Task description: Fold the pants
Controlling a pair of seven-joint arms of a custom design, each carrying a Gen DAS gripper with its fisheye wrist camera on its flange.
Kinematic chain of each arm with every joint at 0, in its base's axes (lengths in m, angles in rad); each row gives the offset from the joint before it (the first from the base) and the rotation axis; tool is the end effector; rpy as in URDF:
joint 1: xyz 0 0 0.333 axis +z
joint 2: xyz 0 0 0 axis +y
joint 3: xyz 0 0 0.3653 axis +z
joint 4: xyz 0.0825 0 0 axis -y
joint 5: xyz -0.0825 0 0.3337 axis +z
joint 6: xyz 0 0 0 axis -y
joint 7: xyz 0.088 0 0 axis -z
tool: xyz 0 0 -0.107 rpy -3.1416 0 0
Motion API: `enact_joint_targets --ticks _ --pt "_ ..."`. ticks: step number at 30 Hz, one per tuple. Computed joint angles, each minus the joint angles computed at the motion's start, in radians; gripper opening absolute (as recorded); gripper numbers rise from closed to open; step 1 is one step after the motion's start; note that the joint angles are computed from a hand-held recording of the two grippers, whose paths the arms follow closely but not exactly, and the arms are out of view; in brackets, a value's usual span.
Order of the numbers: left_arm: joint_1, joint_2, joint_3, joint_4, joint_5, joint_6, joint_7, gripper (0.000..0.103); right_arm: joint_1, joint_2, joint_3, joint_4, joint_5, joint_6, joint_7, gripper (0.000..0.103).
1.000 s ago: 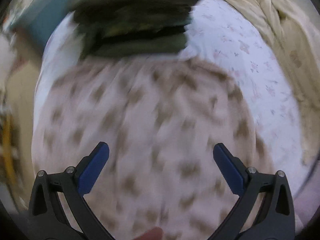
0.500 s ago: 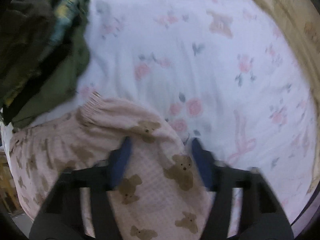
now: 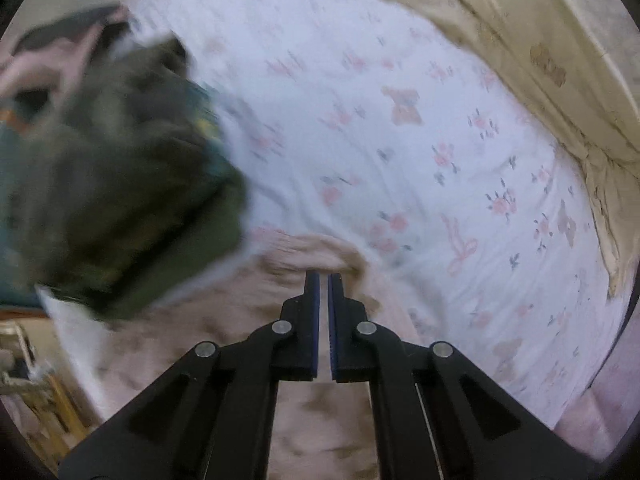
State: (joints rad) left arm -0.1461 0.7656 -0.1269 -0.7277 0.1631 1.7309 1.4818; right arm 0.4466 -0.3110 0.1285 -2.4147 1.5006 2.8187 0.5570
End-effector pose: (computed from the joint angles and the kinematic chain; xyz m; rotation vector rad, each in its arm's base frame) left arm 0.7359 -0.1419 0.5660 -1.9175 2.2170 -0.2233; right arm 0.3674 0.1862 0.5456 -1.6911 1.2648 -0.0076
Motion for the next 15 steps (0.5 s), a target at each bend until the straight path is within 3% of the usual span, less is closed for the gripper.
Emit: enact_joint_targets --ticks 3,6,7,8,10,12,15 --pt "0.059 -0.105 0.004 -0.159 -0.010 0.087 -0.015 0.002 0.030 0.000 0.043 0.014 -0.027 0.029 -0.036 0.002" --pt "0.128 -0.183 -0.017 -0.335 -0.084 0.175 -0.060 0.005 0.055 0.008 0.063 0.003 -0.088 0.064 0.030 0.002" --pt "0.146 -0.190 -0.026 -0.365 -0.117 0.179 -0.070 0.016 0.062 0.011 0.063 -0.005 -0.107 0.073 0.049 0.002" --pt "0.160 -0.187 -0.036 -0.385 -0.147 0.176 -0.075 0.040 0.067 0.014 0.056 -0.010 -0.126 0.072 0.070 0.002" --pt "0.170 -0.198 -0.043 -0.450 -0.173 0.208 -0.086 0.064 0.073 0.022 0.044 -0.020 -0.164 0.066 0.123 0.002" --pt "0.168 -0.189 -0.052 -0.475 -0.190 0.236 -0.089 0.065 0.080 0.025 0.042 -0.031 -0.200 0.080 0.163 0.002" --pt "0.139 -0.134 -0.054 -0.440 -0.188 0.217 -0.120 0.065 0.090 0.036 0.022 -0.032 -0.237 0.075 0.185 0.002"
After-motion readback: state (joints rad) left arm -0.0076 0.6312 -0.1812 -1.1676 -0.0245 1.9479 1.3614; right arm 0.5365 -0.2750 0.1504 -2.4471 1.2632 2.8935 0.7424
